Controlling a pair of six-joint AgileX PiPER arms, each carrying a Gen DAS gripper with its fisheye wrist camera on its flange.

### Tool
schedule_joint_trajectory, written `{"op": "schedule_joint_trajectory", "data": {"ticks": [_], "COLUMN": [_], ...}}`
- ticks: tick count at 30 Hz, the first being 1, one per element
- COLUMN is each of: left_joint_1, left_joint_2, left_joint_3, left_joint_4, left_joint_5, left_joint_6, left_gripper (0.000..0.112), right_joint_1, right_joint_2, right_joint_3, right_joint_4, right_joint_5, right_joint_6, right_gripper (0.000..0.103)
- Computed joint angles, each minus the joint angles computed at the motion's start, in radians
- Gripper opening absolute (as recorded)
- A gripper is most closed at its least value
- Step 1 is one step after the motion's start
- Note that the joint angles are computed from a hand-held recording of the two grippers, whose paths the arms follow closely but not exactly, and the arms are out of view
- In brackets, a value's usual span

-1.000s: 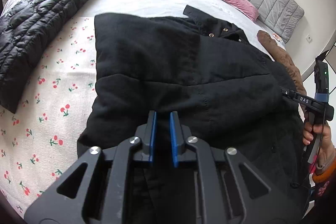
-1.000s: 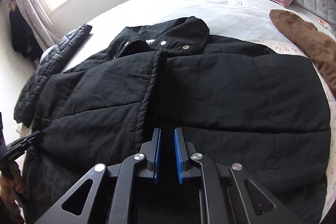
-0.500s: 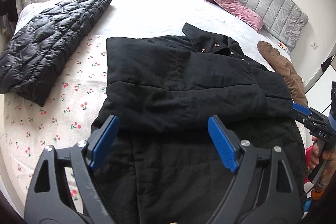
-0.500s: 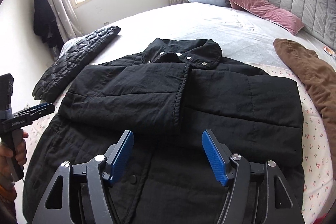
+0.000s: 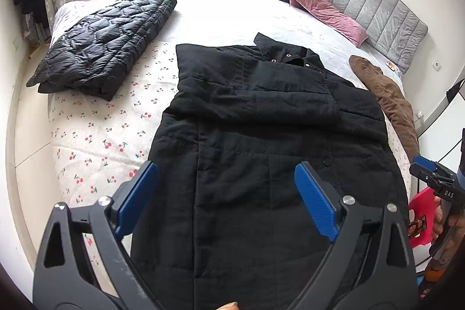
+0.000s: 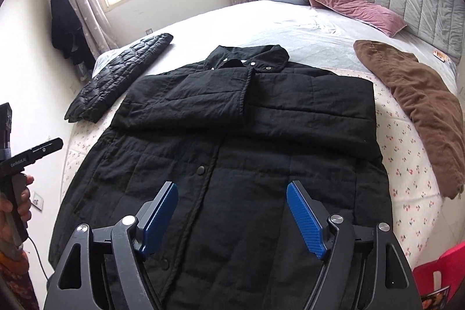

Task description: Fold large clothes

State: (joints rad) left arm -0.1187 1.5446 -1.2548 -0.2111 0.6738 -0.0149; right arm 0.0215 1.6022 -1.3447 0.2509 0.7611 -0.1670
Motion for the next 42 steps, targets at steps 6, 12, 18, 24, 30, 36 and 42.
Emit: {"op": "schedule_joint_trajectory", "data": {"ticks": [6, 12, 18, 24, 30, 36, 42], "left_joint_1": [-0.003, -0.009, 0.016, 0.072, 0.228, 0.259, 0.246], "left_joint_2": [-0.164, -0.284, -0.363, -0.438, -0.477, -0.392, -0.256], "left_joint_3": [0.142, 0.264, 0.358, 0.399, 0.389, 0.466, 0.526], "left_joint_4": [-0.011, -0.007, -0.073, -0.052, -0.207, -0.248, -0.247], "left_joint_5": [-0.002, 0.025, 0.085, 0.164, 0.291, 0.260, 0.186], "left_joint_6": [0.015, 0.045, 0.157, 0.179, 0.375, 0.455, 0.465], "left_gripper": [0.095, 0.095, 0.095, 0.095, 0.095, 0.095, 0.095], "right_joint_1": [-0.037, -0.107, -0.188, -0.378, -0.576, -0.727, -0.762], "right_joint_2": [-0.153, -0.276, -0.341, -0.402, -0.418, -0.311, -0.212], "right_joint_3": [0.180, 0.337, 0.441, 0.478, 0.422, 0.465, 0.547], "right_joint_4": [0.044, 0.116, 0.177, 0.269, 0.252, 0.295, 0.292], "right_joint_5": [-0.021, -0.021, 0.015, 0.159, 0.290, 0.304, 0.194], "right_joint_6": [-0.064, -0.149, -0.259, -0.438, -0.551, -0.624, -0.635], "right_gripper": [0.081, 0.081, 0.081, 0.081, 0.082, 0.083, 0.083]}}
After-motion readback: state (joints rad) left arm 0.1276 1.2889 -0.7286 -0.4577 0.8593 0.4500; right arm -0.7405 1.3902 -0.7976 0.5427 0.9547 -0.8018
